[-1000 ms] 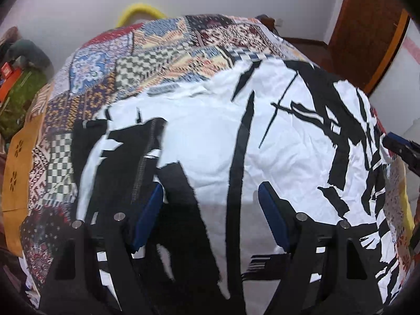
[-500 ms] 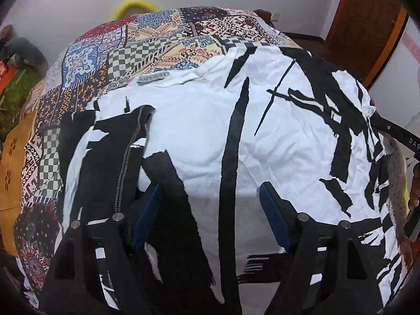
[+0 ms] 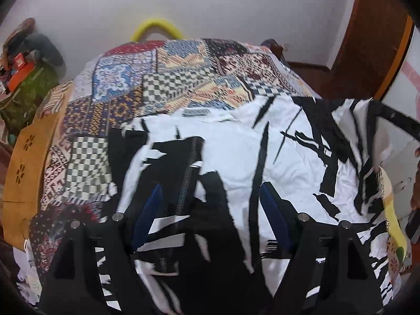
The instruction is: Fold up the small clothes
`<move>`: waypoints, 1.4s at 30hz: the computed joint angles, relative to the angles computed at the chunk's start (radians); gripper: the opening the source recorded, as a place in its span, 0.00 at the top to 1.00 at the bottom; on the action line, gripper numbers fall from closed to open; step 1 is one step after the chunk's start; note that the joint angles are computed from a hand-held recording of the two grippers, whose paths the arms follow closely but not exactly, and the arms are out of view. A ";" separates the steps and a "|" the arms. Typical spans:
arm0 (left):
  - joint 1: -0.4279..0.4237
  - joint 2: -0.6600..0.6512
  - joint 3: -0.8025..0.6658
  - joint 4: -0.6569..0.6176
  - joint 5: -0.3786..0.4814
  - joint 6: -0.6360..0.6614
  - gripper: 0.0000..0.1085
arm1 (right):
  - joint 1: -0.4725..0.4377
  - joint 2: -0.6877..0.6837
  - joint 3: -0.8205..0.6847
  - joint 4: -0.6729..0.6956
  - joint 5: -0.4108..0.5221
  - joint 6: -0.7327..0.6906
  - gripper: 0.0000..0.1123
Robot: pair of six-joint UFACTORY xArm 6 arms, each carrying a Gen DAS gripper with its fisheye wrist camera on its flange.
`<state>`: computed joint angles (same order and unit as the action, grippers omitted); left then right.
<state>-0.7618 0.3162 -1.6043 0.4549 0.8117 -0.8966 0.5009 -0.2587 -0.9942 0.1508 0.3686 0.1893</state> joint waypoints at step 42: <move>-0.041 0.063 -0.064 -0.063 0.040 0.069 0.27 | -0.138 -0.089 0.237 0.026 0.028 0.077 0.97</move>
